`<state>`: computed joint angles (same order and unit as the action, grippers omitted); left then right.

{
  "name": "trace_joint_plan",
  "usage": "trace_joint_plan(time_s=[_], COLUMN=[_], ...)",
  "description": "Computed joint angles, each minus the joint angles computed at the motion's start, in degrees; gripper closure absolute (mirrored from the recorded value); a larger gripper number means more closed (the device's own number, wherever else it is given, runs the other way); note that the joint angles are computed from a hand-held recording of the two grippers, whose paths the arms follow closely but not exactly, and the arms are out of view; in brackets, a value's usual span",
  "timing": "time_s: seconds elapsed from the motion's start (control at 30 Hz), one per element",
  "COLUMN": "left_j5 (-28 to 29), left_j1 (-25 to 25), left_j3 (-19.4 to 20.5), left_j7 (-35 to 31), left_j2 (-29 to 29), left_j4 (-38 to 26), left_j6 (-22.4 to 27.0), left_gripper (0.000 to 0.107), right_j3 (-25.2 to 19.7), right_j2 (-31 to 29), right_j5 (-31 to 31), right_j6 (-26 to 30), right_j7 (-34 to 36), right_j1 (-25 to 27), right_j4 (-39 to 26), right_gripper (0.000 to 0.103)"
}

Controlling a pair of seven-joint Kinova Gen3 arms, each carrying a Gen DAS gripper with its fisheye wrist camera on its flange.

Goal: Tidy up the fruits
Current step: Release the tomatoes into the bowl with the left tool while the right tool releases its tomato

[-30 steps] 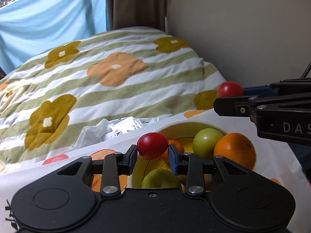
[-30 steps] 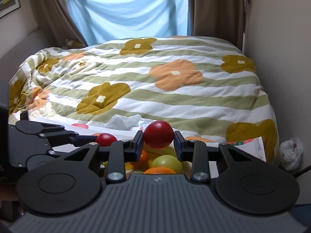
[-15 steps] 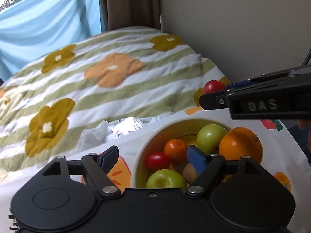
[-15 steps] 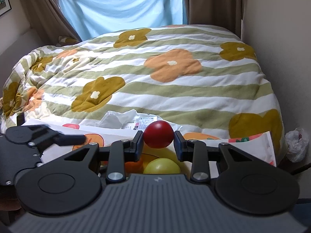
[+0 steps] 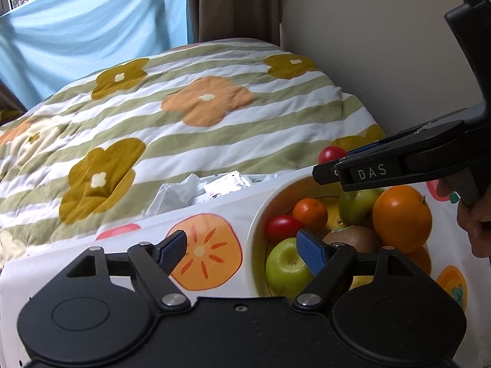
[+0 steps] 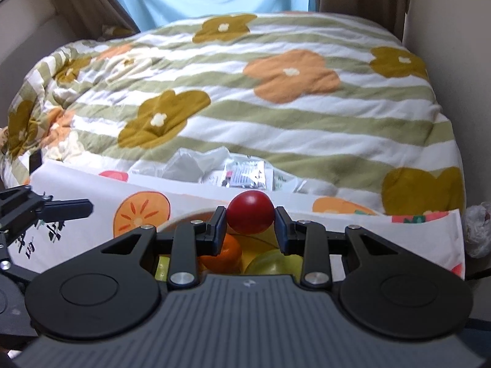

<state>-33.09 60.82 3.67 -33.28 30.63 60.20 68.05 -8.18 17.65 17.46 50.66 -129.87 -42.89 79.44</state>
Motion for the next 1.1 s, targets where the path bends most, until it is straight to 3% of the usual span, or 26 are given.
trace_joint_plan(time_s=[0.4,0.43,0.53,0.57,0.83,1.1], left_j5=[-0.5,-0.6,-1.2,-1.4,-4.4,-11.7], left_j1=[0.2,0.3,0.7,0.8,3.5,10.9], left_j3=[0.0,0.0,0.2,0.3,1.0,1.4], left_j7=[3.4,3.8,5.2,5.6,9.7,16.3], left_j2=[-0.9,-1.2,-1.7,-1.9,-3.4,-4.1], left_j4=[2.8,3.2,4.3,4.5,4.8,1.1], left_j6=[-0.7,-0.8,-0.7,-0.5,2.7,11.4], left_gripper=[0.025,0.025,0.025,0.025,0.025,0.025], right_j3=[0.5,0.5,1.5,2.1,-0.1,-4.3], right_j2=[1.1,0.9,-0.1,-0.8,-3.8,-11.1], right_j5=[0.6,1.1,4.9,6.5,9.4,15.4], right_j6=[1.2,0.7,-0.1,-0.9,-1.1,1.0], right_j7=[0.4,0.0,-4.5,-6.4,-11.1,-17.4], right_j1=[-1.2,-1.4,-3.6,-4.5,-4.3,-6.1], right_j4=[-0.5,-0.1,1.5,2.7,4.9,8.4], right_gripper=[0.054,0.047,0.003,0.0,0.0,0.0])
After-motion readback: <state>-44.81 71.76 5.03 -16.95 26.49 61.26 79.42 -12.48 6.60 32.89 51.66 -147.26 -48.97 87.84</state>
